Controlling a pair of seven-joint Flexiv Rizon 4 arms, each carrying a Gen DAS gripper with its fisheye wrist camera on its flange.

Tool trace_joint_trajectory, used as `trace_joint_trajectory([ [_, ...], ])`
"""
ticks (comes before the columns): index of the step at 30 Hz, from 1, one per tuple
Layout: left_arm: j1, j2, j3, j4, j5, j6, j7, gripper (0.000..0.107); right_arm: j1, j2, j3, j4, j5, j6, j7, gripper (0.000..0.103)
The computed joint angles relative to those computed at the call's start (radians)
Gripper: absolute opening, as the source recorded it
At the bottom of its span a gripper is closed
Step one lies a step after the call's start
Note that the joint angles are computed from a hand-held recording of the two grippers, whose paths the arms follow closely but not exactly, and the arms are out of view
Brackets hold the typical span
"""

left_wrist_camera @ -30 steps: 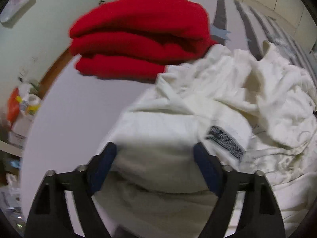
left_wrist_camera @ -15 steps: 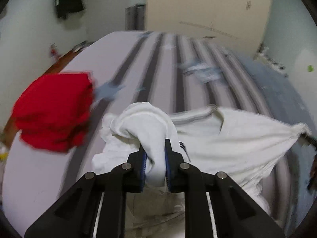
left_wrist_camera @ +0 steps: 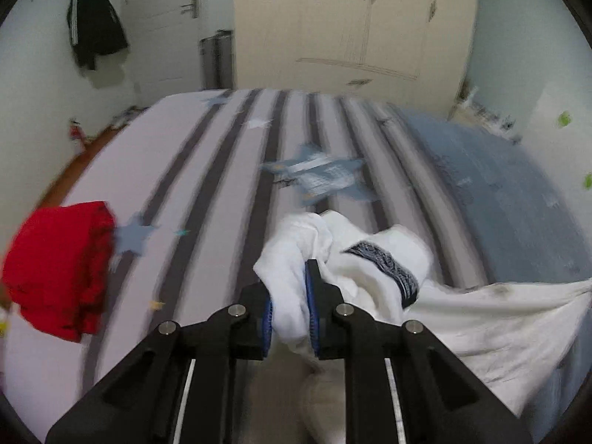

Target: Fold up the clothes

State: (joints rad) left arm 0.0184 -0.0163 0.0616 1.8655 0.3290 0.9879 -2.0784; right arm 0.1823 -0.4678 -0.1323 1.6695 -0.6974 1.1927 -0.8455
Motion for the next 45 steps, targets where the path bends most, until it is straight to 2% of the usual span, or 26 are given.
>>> trace_joint_trajectory([
  [3,0.025,-0.033,0.02,0.012,-0.029,-0.056,0.04,0.014,-0.036,-0.039,0.077,-0.023,0.095,-0.029,-0.133,0.008],
  [5,0.042,-0.046,0.03,0.04,-0.11,-0.069,0.083,0.015,-0.036,-0.05,0.102,-0.01,0.146,-0.035,-0.181,0.01],
  [7,0.054,-0.047,0.035,0.077,-0.204,-0.085,0.13,0.017,-0.029,-0.057,0.134,-0.004,0.208,-0.068,-0.213,0.022],
  [10,0.057,-0.016,0.039,0.129,-0.277,-0.117,0.165,0.019,0.006,-0.058,0.139,0.008,0.253,-0.08,-0.195,0.036],
  [12,0.054,0.046,0.047,0.169,-0.213,-0.109,0.12,0.028,0.037,-0.015,0.109,0.068,0.227,-0.055,-0.155,0.041],
  [15,0.074,0.138,0.028,0.168,-0.027,-0.164,-0.013,0.051,0.058,0.026,0.099,0.12,0.199,-0.009,-0.121,0.043],
  [17,0.095,0.185,0.013,0.17,0.041,-0.168,-0.073,0.059,0.063,0.031,0.106,0.112,0.19,0.006,-0.121,0.043],
  [19,0.111,0.191,0.01,0.169,0.053,-0.12,-0.081,0.061,0.068,0.015,0.118,0.078,0.194,0.023,-0.135,0.044],
  [21,0.104,0.143,0.009,0.152,-0.017,-0.035,-0.022,0.062,0.072,-0.015,0.136,0.021,0.212,0.04,-0.16,0.045],
  [25,0.061,0.005,-0.017,0.09,-0.209,0.052,0.159,0.062,0.091,-0.12,0.201,-0.144,0.291,0.052,-0.233,0.05],
  [27,0.036,-0.079,-0.037,0.042,-0.261,0.086,0.218,0.063,0.11,-0.167,0.228,-0.212,0.315,0.033,-0.286,0.05],
  [28,0.023,-0.111,-0.041,0.018,-0.275,0.08,0.233,0.063,0.12,-0.192,0.241,-0.249,0.327,0.021,-0.314,0.05],
  [31,0.007,-0.217,-0.064,-0.034,-0.41,0.042,0.307,0.062,0.141,-0.268,0.295,-0.361,0.38,-0.045,-0.413,0.05],
  [35,-0.021,-0.288,-0.046,-0.054,-0.439,0.01,0.33,0.062,0.159,-0.33,0.325,-0.423,0.446,-0.124,-0.517,0.05],
  [38,-0.038,-0.31,-0.043,-0.049,-0.459,0.002,0.344,0.062,0.165,-0.344,0.329,-0.422,0.498,-0.155,-0.561,0.05],
  [40,-0.049,-0.313,-0.043,-0.027,-0.46,0.05,0.355,0.056,0.18,-0.34,0.312,-0.394,0.506,-0.145,-0.576,0.05],
  [41,-0.054,-0.311,-0.043,-0.019,-0.458,0.065,0.367,0.044,0.188,-0.336,0.304,-0.376,0.505,-0.132,-0.581,0.05],
  [42,-0.062,-0.311,-0.038,-0.018,-0.444,0.073,0.375,0.04,0.194,-0.334,0.298,-0.36,0.504,-0.119,-0.586,0.047],
  [44,-0.074,-0.313,-0.029,-0.019,-0.426,0.093,0.375,0.014,0.19,-0.338,0.307,-0.363,0.517,-0.112,-0.6,0.032],
  [45,-0.079,-0.314,-0.025,-0.02,-0.418,0.103,0.373,0.009,0.188,-0.34,0.311,-0.366,0.524,-0.109,-0.605,0.019],
])
